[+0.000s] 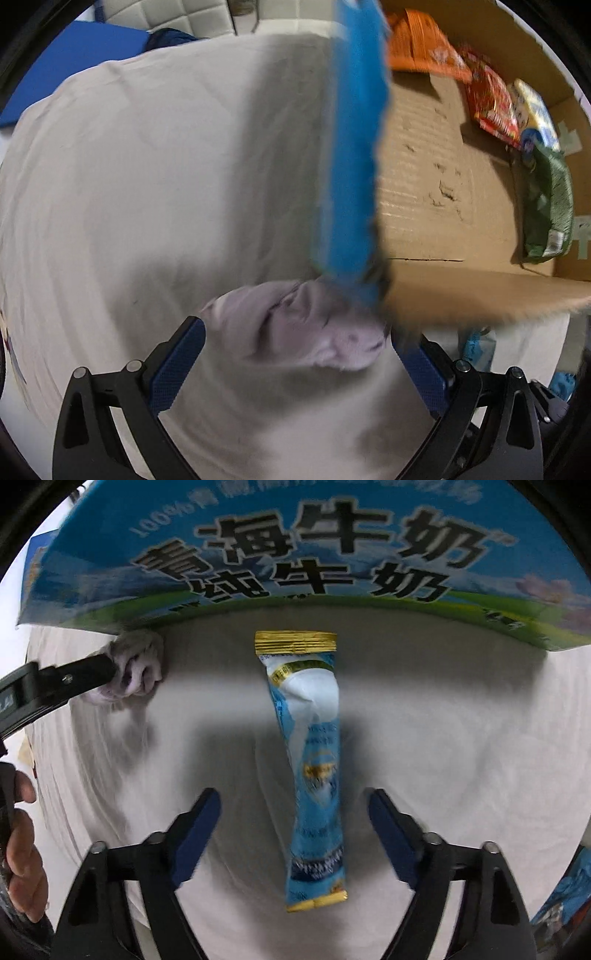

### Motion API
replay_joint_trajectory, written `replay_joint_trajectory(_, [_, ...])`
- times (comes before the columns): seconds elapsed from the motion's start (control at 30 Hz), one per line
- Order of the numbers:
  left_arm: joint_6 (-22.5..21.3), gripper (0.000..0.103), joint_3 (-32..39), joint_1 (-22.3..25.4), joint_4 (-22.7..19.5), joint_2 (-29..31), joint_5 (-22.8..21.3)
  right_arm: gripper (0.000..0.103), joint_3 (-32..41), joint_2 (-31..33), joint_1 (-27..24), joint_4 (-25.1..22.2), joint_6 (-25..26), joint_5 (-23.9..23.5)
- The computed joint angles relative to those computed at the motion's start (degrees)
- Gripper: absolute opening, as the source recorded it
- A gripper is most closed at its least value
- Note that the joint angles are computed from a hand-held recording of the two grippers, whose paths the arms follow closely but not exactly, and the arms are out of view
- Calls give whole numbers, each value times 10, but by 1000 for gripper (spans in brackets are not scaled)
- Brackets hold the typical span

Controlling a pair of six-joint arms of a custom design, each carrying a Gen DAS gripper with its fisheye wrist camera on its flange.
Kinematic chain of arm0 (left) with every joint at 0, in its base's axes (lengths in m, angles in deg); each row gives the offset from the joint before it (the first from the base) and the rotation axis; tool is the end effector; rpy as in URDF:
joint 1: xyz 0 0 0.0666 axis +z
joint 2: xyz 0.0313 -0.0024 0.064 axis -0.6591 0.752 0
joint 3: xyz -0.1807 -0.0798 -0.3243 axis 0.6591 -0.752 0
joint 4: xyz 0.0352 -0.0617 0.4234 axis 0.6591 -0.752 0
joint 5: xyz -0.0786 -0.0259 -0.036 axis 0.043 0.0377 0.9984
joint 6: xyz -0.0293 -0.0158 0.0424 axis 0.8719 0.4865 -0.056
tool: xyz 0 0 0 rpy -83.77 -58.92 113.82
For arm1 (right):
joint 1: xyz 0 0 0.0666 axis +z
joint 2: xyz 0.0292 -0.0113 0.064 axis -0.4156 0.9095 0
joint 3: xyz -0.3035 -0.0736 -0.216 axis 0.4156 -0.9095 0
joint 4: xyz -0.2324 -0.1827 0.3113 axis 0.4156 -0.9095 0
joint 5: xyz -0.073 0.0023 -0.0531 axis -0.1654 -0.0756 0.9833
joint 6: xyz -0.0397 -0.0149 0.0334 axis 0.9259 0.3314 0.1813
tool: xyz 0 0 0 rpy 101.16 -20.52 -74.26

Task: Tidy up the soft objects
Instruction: 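Grasp the lilac cloth with the left tool while the right grasps the blue tube snack, then place the cloth and the blue tube snack into the box, open both tools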

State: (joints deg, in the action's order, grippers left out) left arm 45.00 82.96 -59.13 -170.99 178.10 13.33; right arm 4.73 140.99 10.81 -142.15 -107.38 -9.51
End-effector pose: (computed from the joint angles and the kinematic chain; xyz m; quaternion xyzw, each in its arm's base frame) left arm 0.5929 -0.1930 0.3276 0.0275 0.9995 -0.0121 0.0018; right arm 0.4442 0.3256 0.3567 -0.0304 -0.9916 -0.1099 0.0611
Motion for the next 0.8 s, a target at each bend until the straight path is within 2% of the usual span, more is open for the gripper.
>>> replay_joint_trajectory(0.13, [-7, 103, 31, -15, -7, 33, -33, 72, 12, 12, 3, -5, 1, 6])
replay_joint_trajectory(0.2, [-9, 102, 34, -18, -6, 34, -38, 60, 26, 21, 11, -24, -4, 19])
replay_joint_trajectory(0.23, [-8, 97, 34, -19, -8, 34, -43, 55, 32, 25, 19, -33, -10, 26])
replay_joint_trajectory(0.27, [-5, 92, 35, -21, -9, 34, -50, 44, 51, 41, 18, -40, -9, 27])
replay_joint_trajectory(0.37, [6, 81, 32, -27, -12, 29, -55, 24, 42, 32, 13, -55, 0, 33])
replay_joint_trajectory(0.5, [16, 76, 9, -25, -9, 8, -52, 18, 26, 13, 20, -55, -1, 35])
replay_joint_trajectory(0.63, [30, 71, -18, -20, -1, -18, -47, 16, 15, -1, 32, -47, -7, 31])
replay_joint_trajectory(0.7, [37, 71, -41, -20, 6, -40, -41, 16, -2, -24, 37, -41, -10, 32])
replay_joint_trajectory(0.73, [43, 71, -50, -21, 9, -50, -37, 16, -37, -52, 31, -37, -3, 31])
replay_joint_trajectory(0.8, [44, 71, -76, -14, 15, -76, -30, 16, -47, -66, 25, -30, 1, 28])
